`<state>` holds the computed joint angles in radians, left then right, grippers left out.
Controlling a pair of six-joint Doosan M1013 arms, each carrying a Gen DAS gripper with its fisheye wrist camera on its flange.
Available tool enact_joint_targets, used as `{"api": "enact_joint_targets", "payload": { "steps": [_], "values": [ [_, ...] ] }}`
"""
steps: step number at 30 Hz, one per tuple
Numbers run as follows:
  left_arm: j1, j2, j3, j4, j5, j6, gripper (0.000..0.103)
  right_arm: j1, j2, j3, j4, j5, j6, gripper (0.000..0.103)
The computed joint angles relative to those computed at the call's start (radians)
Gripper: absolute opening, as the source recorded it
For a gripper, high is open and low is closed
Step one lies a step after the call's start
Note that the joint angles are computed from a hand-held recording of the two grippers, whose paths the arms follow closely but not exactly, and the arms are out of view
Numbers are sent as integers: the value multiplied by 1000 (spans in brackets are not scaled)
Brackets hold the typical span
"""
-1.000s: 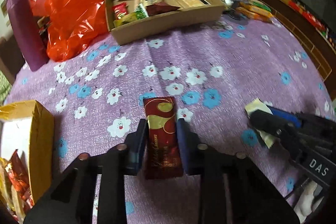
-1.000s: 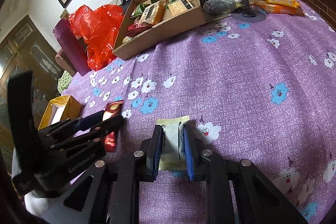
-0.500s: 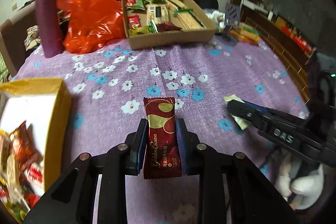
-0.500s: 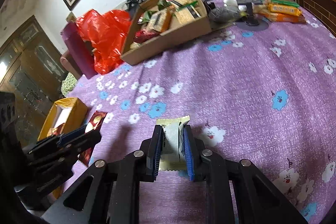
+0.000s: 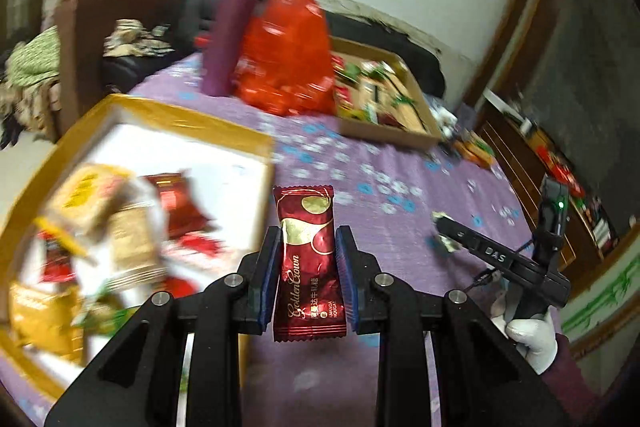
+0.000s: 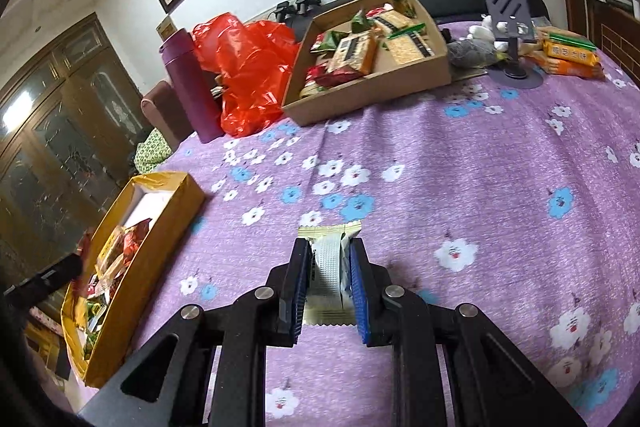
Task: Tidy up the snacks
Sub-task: 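Carry both bars over the box lid and open both tools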
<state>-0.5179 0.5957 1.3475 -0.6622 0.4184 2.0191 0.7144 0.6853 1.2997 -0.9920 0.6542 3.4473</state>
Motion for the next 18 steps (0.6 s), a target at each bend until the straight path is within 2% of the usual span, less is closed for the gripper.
{"api": "enact_joint_targets", "payload": {
  "steps": [3, 7, 12, 18],
  "values": [
    [24, -18, 31, 11, -31, -27, 25, 7, 9, -31, 36, 0, -48, 21],
    [51, -30, 62, -11, -62, -26, 25, 17, 24, -84, 88, -47, -110, 20],
    [80, -30, 89, -73, -60, 8, 25, 30, 86, -233, 251, -58, -358, 20],
    [110, -21, 98, -102, -59, 1, 25, 41, 204, -465, 474, 10, -666, 20]
  ]
}}
